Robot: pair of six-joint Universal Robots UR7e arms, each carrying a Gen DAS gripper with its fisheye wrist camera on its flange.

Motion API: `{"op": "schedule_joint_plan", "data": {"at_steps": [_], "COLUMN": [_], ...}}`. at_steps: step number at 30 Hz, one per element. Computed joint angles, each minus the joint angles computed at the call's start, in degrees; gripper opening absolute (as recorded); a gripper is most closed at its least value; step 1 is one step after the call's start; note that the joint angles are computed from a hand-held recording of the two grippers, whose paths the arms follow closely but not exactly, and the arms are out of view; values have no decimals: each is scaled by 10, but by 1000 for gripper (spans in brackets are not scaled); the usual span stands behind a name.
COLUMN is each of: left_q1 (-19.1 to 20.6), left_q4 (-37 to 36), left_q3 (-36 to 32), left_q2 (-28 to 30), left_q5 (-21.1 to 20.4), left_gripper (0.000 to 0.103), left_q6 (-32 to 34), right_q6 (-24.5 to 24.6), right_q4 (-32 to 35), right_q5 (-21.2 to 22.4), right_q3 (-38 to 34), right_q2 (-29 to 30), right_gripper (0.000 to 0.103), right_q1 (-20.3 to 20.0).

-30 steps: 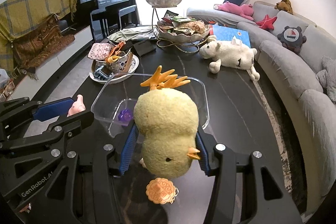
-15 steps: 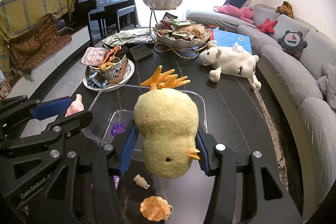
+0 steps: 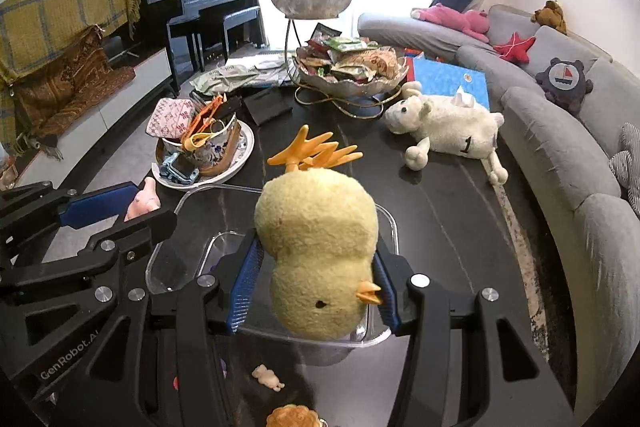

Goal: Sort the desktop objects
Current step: 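Carry the yellow chick and pink bunny over the clear plastic box, then open both tools to drop the chick and bunny into the clear box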

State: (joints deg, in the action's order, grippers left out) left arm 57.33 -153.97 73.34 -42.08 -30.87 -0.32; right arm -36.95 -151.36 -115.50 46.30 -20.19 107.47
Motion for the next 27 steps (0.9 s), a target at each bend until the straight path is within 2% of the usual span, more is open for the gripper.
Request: {"op": "schedule_joint_plan", "data": {"at_steps": [8,22,27], "left_q1": [29,56,66], "left_q4": [48,117,179], "left_q3": [-40,-85,-110], "left_q2": [23,61,68], "left_q5": [-27,-44,-54], "left_gripper": [29,30,32], "left_q6": [-18,-47,-99], "right_q6": [-5,14,21], "right_q4": [51,123,149], "right_q5": [-32,-56,-62], "right_q3": [-85,-149,-166], "right_q2": [57,100,109], "right_gripper": [48,48,49], "right_q1": [-7,-28,-31]}}
